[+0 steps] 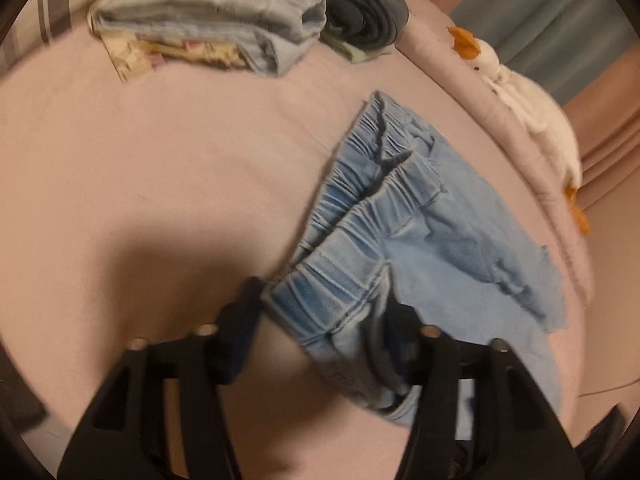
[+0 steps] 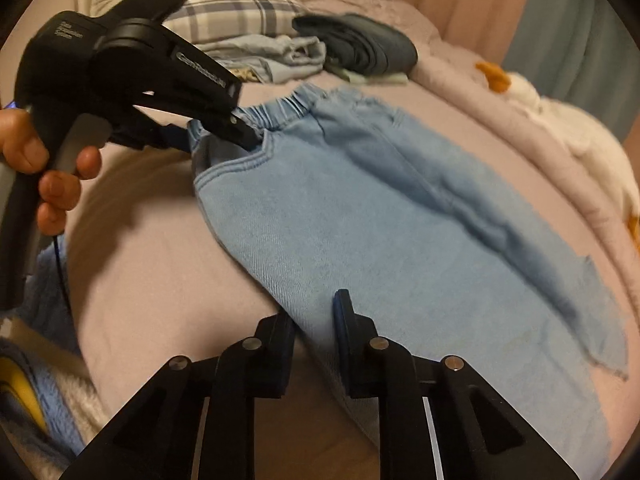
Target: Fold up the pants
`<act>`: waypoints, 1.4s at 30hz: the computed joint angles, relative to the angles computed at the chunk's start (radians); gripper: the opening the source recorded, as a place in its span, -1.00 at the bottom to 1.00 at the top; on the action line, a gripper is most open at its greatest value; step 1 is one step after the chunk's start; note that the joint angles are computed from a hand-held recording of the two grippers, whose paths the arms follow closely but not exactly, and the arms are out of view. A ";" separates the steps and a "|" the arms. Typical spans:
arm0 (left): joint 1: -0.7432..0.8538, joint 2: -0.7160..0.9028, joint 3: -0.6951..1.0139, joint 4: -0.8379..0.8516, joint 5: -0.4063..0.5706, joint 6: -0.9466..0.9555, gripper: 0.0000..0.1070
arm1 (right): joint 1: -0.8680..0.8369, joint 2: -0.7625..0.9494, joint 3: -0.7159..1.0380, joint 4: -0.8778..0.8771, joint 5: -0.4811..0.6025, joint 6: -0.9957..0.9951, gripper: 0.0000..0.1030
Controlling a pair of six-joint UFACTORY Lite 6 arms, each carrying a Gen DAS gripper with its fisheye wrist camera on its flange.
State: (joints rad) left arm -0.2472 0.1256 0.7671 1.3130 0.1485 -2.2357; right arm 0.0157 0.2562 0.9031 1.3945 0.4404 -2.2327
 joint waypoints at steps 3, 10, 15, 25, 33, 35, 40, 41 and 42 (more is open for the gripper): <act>-0.036 -0.067 -0.030 -0.091 0.075 0.110 0.29 | -0.018 -0.009 0.026 -0.117 0.050 0.154 -0.27; -0.150 -0.135 -0.002 -0.149 0.403 0.173 0.43 | -0.177 -0.015 0.172 -0.336 0.374 0.430 0.06; -0.184 -0.174 0.010 -0.101 0.415 0.190 0.42 | -0.256 0.051 0.291 -0.352 0.359 0.554 0.07; -0.409 0.157 0.256 -0.027 0.340 0.303 0.41 | -0.228 0.153 0.273 -0.541 0.091 0.750 0.12; -0.443 0.299 0.312 -0.133 0.322 0.454 0.42 | -0.271 0.161 0.312 -0.630 0.177 0.797 0.14; -0.439 0.278 0.292 -0.139 0.308 0.462 0.42 | -0.275 0.157 0.306 -0.637 0.170 0.809 0.14; -0.455 0.231 0.234 -0.113 0.290 0.421 0.42 | -0.319 0.160 0.327 -0.578 0.143 0.793 0.15; -0.456 0.216 0.220 -0.111 0.281 0.413 0.42 | -0.319 0.190 0.355 -0.620 0.135 0.841 0.15; -0.455 0.192 0.199 -0.110 0.268 0.408 0.42 | -0.315 0.208 0.364 -0.660 0.122 0.880 0.15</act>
